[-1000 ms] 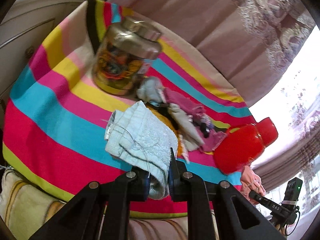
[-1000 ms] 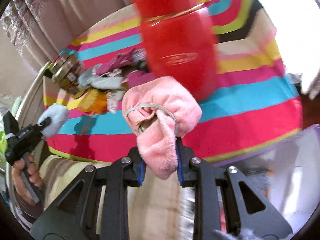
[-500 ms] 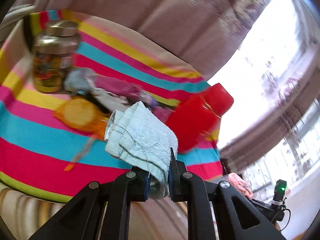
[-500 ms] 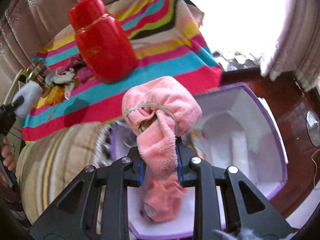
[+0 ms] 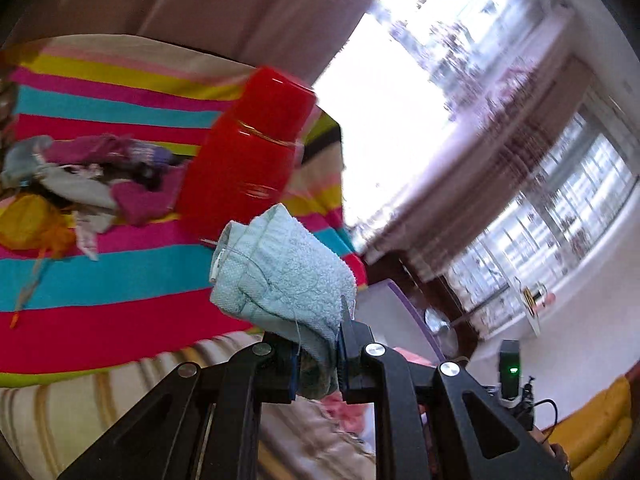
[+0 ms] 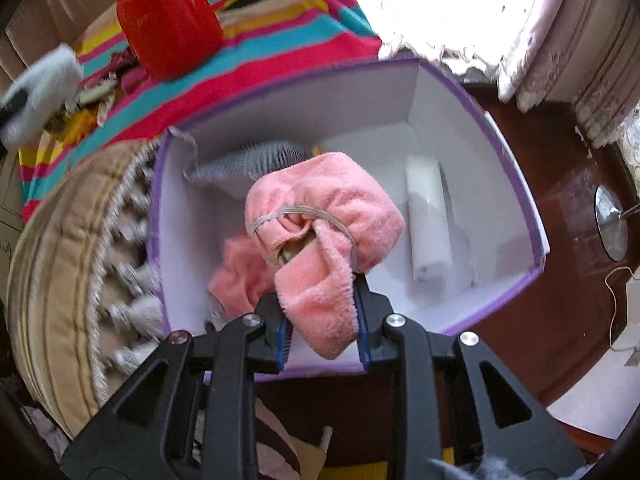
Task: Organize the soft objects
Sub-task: 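Carry both towels to the box and open both tools inside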
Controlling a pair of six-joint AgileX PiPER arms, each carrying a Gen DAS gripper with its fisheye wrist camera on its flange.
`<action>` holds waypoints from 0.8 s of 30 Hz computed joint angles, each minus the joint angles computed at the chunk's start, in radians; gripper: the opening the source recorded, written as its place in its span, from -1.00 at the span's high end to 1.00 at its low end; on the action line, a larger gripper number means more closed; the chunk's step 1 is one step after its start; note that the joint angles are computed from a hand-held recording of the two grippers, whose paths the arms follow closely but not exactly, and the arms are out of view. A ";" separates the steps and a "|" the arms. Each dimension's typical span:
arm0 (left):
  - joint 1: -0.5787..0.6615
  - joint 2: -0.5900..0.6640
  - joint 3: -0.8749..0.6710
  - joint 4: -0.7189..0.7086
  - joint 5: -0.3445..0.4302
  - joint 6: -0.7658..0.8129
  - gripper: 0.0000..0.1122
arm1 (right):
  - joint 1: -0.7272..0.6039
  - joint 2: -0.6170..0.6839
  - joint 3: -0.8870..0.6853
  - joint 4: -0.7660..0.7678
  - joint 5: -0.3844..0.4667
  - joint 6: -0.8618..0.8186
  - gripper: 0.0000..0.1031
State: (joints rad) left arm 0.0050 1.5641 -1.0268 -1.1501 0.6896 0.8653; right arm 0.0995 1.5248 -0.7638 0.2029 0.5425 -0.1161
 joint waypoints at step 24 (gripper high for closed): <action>-0.309 0.108 -0.096 0.414 -0.011 -0.385 -0.12 | -0.095 -0.097 0.069 0.041 -0.019 -0.089 -0.34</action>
